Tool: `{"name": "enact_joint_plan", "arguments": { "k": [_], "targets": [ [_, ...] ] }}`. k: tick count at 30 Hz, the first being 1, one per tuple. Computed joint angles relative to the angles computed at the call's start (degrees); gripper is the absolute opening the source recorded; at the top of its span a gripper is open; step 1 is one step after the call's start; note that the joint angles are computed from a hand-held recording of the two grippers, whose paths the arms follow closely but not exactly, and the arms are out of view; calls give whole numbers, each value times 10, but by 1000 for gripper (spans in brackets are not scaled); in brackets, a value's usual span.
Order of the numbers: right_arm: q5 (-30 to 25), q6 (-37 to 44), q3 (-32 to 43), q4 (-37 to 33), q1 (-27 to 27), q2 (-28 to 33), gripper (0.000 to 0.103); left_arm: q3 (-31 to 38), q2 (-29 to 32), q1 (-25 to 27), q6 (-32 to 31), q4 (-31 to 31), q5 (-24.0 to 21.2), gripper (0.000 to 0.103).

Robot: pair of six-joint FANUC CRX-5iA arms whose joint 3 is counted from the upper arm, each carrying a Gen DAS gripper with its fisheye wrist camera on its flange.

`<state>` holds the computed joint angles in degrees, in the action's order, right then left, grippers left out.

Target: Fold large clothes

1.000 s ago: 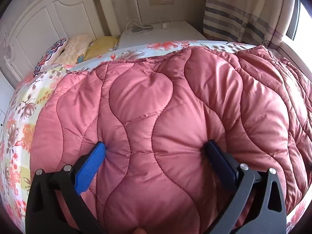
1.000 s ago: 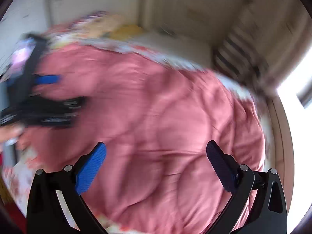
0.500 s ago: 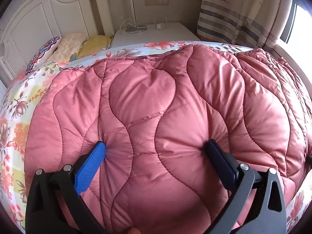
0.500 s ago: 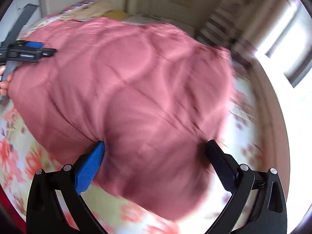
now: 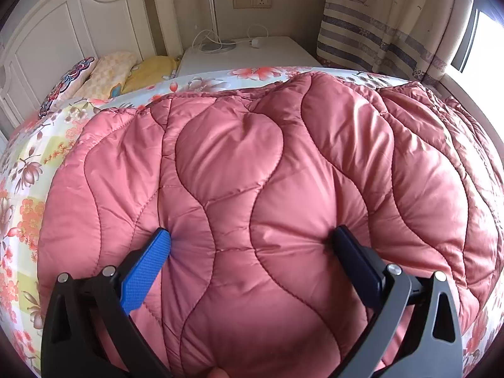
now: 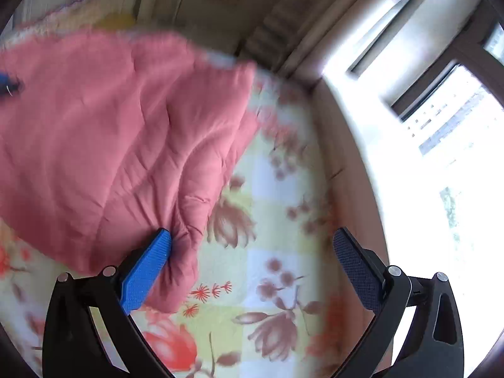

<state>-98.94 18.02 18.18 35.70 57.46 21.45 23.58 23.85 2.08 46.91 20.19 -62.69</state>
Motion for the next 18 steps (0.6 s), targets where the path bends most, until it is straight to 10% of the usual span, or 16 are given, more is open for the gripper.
{"name": "enact_joint_plan", "arguments": {
  "k": [4,8,14,18],
  "targets": [
    [-3,-55,4,27,16,-26,98,14,5,2,15,-1,-17,101],
    [159,-74,-49,17,21,-82,98,18,6,2,17,3,-22,101],
    [51,19,86,-46,-4,33,98,-6,-14,4,8,1,-7,101],
    [117,78,143,17,17,44,98,-39,-51,15,-14,15,17,101]
  ]
}}
